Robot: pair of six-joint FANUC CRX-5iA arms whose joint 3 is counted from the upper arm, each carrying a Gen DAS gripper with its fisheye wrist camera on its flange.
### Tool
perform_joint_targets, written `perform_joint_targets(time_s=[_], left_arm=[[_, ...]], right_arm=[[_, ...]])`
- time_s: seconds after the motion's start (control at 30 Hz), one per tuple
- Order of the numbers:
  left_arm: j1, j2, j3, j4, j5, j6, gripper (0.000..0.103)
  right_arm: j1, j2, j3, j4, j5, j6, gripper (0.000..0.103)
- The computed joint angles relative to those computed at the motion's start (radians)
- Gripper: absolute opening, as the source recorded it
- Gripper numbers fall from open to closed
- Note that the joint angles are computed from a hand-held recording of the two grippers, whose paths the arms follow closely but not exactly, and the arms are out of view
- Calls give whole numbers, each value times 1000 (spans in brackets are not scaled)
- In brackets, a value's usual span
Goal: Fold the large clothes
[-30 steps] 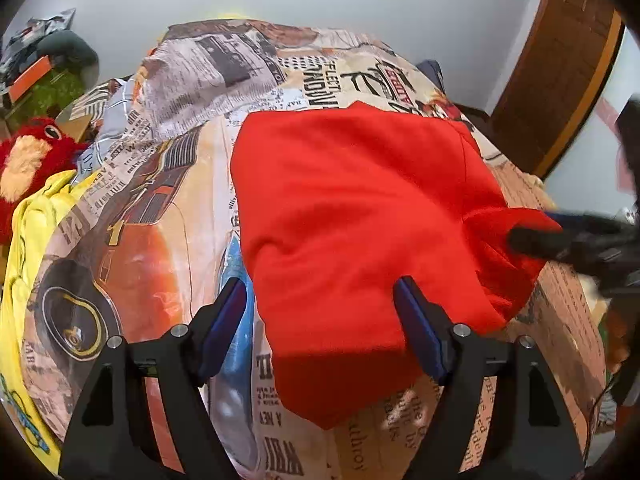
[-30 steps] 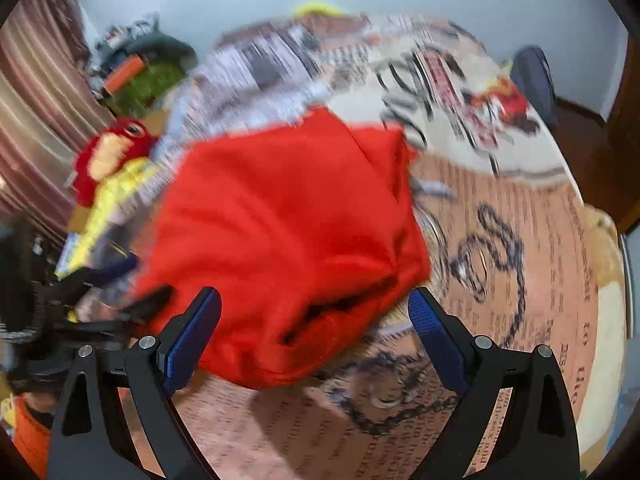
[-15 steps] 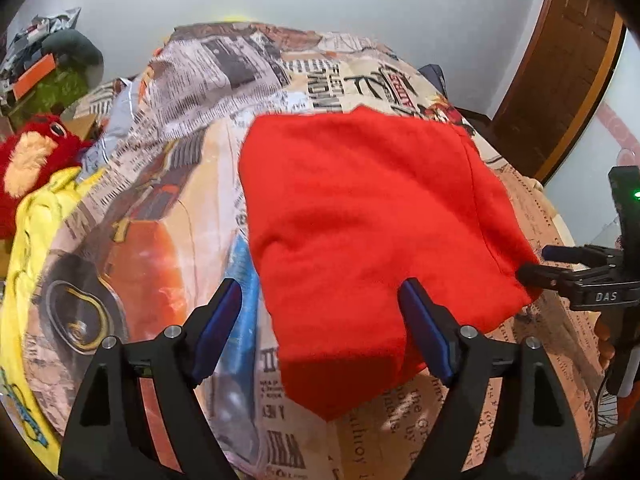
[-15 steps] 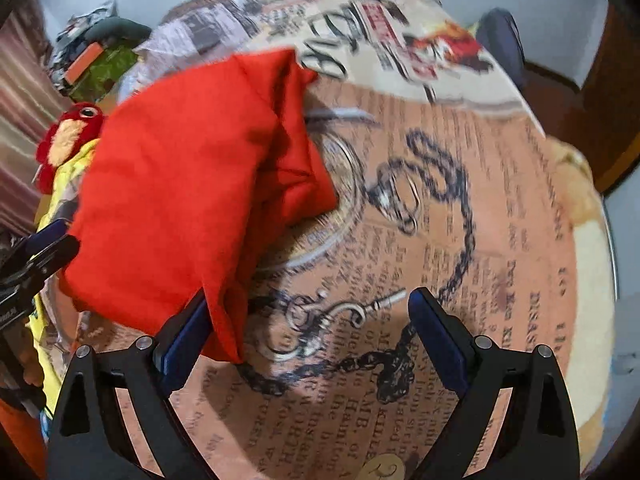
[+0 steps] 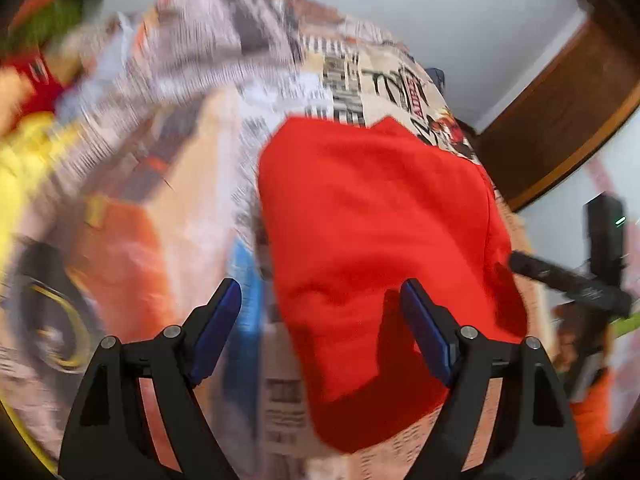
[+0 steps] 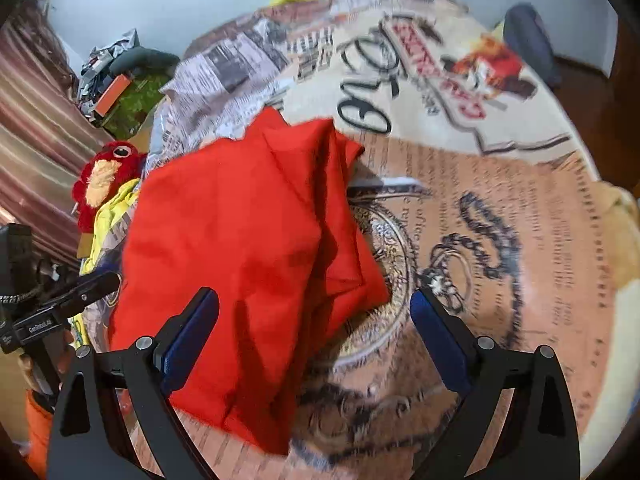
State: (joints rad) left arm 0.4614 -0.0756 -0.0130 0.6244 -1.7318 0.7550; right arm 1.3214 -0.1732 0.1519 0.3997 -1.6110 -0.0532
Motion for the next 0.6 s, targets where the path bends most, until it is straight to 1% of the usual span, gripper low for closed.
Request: perform_joint_targets(time_s=[0.03, 0.1, 0.27, 0.37, 0.47, 0.53, 0.57, 0.6], left_arm=[[-13, 26, 1, 7, -17, 19, 81], [-32, 56, -7, 23, -25, 41, 81], [-68, 141, -27, 100, -45, 131, 83], [-81, 177, -40, 147, -46, 175, 86], [-88, 204, -56, 184, -50, 204, 87], [-87, 215, -66, 209, -54, 224, 86], [-87, 218, -67, 214, -55, 228, 86], [-88, 219, -66, 214, -54, 231, 86]], right_arm=[[-10, -4, -7, -17, 11, 3, 95], [-46, -15, -26, -57, 49, 28, 95], [-145, -70, -103, -183, 232, 87, 96], [-151, -77, -123, -160, 282, 104, 96], [-166, -98, -163, -154, 374, 111, 96], [-175, -104, -177, -154, 398, 101, 96], [-174, -107, -183, -148, 412, 93, 91], [-178, -111, -184, -153, 422, 95, 82]])
